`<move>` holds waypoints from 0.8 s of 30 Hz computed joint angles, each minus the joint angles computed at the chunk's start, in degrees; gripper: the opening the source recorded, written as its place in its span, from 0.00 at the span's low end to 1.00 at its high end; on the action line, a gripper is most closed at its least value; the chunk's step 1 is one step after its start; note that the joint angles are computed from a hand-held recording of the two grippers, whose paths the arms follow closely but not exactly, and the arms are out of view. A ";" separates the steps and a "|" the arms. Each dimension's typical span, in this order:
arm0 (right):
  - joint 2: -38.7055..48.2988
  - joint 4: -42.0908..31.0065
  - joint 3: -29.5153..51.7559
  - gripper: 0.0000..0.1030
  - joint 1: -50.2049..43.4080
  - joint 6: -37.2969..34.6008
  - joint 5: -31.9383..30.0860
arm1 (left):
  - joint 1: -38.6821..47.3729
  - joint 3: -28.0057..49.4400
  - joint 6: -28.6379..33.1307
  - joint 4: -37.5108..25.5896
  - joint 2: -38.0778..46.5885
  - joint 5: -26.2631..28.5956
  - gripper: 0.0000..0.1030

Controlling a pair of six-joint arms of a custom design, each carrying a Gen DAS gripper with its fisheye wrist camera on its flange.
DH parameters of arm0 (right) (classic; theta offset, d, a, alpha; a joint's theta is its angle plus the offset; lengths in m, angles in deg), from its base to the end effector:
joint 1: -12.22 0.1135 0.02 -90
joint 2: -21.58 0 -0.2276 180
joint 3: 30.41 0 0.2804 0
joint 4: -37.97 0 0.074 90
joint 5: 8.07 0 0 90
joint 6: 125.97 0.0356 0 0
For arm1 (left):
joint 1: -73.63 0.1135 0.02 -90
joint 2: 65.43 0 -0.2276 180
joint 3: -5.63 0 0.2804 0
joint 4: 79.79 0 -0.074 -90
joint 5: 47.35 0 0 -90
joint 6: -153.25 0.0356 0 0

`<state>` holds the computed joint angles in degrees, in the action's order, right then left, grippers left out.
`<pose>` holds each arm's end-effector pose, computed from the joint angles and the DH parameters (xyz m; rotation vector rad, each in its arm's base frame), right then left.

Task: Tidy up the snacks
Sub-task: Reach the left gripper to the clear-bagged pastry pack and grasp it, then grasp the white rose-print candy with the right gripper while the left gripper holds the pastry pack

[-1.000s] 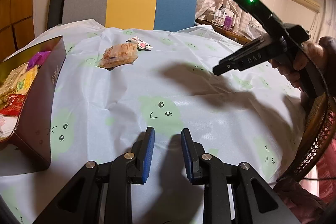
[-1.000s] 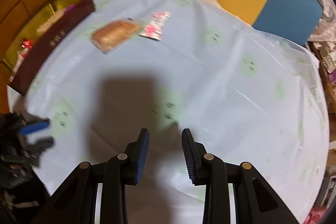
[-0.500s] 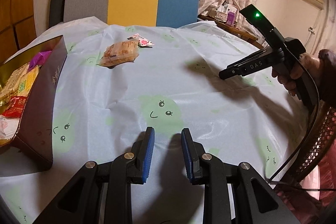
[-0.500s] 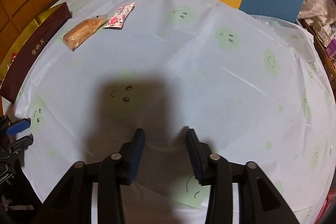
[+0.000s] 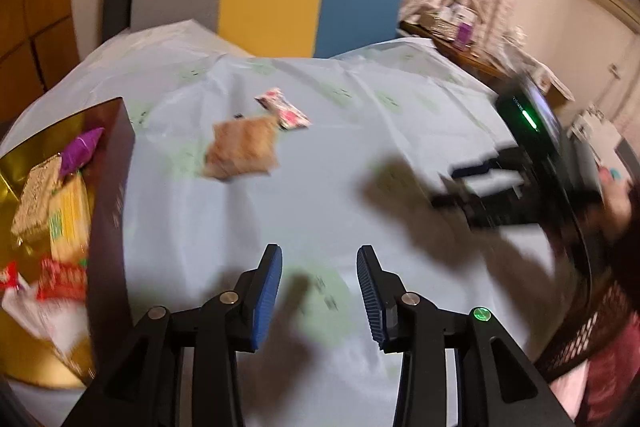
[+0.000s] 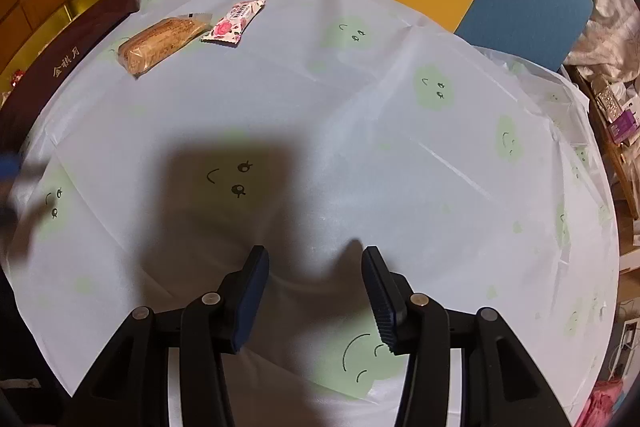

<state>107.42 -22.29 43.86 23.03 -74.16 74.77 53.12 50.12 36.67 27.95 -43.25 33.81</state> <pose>0.3059 0.0629 0.1804 -1.1882 2.5396 0.0643 0.1320 -0.0435 0.2223 -0.1975 2.4289 -0.1820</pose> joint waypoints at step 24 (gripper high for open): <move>-0.99 0.18 -0.70 0.48 0.19 -1.03 1.26 | 21.88 18.77 19.55 19.60 49.38 7.17 0.59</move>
<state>106.42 -22.11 43.16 23.22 -75.19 76.04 75.00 68.88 56.22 47.55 6.13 40.99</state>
